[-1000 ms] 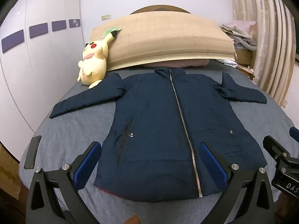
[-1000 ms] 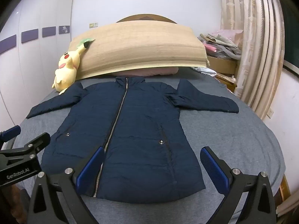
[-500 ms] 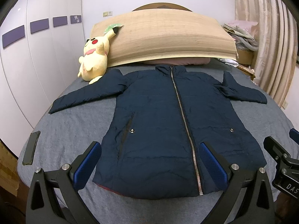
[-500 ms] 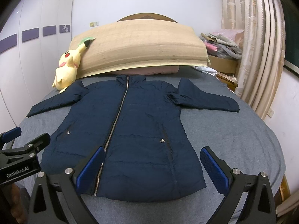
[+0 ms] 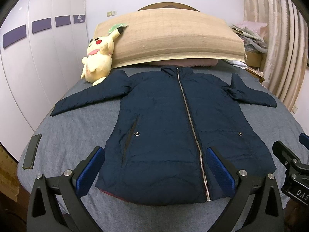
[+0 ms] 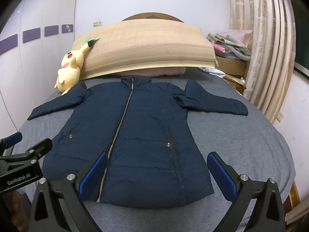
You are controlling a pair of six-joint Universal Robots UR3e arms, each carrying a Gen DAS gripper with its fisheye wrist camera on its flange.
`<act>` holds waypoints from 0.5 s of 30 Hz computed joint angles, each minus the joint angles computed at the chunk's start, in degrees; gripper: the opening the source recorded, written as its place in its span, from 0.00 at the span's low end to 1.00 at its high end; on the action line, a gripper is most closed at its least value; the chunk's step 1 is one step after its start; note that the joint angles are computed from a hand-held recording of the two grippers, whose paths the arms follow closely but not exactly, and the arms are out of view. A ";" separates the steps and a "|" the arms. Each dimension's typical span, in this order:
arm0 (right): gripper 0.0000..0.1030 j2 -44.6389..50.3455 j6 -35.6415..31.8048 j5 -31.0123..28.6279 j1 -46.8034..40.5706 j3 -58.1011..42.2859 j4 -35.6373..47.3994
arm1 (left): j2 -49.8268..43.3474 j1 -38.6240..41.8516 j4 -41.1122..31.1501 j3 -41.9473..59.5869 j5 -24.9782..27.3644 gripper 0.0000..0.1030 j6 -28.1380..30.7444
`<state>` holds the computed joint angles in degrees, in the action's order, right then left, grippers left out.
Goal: Fold large clothes
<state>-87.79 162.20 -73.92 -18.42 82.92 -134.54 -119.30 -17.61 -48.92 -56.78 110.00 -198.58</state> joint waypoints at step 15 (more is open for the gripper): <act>1.00 -0.02 -0.10 0.43 -0.30 0.38 -0.16 | -0.09 -0.42 0.05 -0.14 0.45 1.00 0.17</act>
<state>-87.81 162.10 -73.49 -18.72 83.31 -134.70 -119.39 -18.03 -48.87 -56.92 110.45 -198.41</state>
